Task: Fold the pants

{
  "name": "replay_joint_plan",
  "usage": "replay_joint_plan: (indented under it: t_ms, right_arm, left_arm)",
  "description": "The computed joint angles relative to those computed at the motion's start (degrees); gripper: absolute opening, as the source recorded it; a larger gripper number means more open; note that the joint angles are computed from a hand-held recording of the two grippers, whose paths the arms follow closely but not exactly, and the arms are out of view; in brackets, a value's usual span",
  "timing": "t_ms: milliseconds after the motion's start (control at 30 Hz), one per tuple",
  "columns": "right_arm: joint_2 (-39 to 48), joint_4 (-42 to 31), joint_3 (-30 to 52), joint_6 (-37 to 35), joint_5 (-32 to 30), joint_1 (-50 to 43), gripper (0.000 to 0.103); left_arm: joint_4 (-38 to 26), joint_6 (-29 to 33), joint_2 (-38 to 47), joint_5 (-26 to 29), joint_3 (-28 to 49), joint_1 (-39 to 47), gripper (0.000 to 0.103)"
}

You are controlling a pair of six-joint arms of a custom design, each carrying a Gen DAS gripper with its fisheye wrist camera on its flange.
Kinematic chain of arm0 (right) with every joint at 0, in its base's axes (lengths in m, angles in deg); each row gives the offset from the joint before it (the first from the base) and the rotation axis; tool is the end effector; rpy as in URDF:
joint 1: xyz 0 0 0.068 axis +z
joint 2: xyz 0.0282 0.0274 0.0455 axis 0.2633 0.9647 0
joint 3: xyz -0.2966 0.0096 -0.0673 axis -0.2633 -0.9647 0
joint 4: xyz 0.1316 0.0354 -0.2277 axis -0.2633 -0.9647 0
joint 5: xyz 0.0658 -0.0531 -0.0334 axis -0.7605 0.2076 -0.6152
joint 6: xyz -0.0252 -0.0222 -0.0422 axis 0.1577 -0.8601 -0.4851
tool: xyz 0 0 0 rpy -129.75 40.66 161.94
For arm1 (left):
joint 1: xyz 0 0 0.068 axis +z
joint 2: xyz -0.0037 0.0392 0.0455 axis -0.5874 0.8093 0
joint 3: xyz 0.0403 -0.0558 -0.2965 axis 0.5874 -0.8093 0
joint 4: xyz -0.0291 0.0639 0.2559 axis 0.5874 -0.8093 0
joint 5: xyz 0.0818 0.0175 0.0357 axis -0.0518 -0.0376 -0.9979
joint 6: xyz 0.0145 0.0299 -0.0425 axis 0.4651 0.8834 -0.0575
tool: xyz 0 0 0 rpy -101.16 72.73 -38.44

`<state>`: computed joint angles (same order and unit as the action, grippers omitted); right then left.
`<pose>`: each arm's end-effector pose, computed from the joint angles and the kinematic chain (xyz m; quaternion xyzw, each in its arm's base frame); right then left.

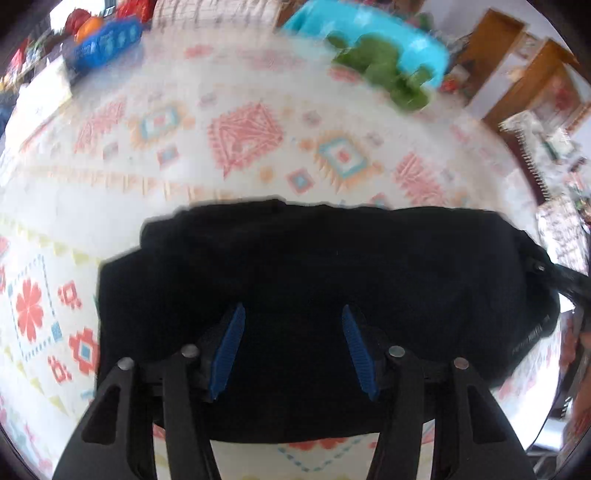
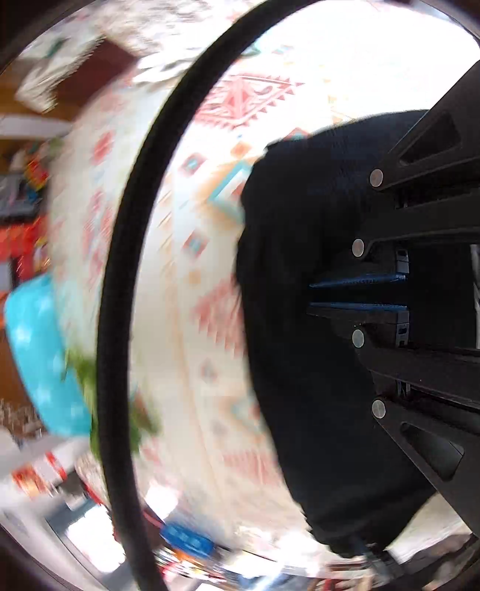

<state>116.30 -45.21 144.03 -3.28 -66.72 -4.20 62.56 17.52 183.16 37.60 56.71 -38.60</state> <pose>0.3194 -0.1034 0.1537 0.1440 0.9655 0.0945 0.1950 0.2750 -0.0197 0.1456 0.0326 0.9757 -0.1035 0.1904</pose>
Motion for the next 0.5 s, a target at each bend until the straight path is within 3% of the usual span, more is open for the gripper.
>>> replay_joint_plan:
  t_ms: [67,167,200,300,500]
  right_arm:
    - [1.06,0.24,-0.09,1.44,-6.32,-5.11,0.001]
    - [-0.05,-2.38,0.47,2.99,-7.40,-8.17,0.001]
    - [-1.25,-2.90,0.44,2.95,-6.37,-8.21,0.009]
    - [-6.56,-2.25,-0.47,1.72,-0.76,-5.91,0.010]
    - [-8.81,-4.54,-3.00,-2.42,3.16,-4.05,0.010]
  left_arm:
    - [0.98,2.08,-1.01,-1.04,-1.44,-0.09,0.053]
    - [-2.36,4.98,-2.38,0.67,-1.38,1.55,0.053]
    - [-4.26,5.31,-3.50,2.01,-0.98,2.23,0.053]
    - [-6.02,5.35,-8.54,3.97,-1.01,2.64,0.054]
    - [-2.56,3.32,-1.84,1.63,0.37,-0.14,0.057]
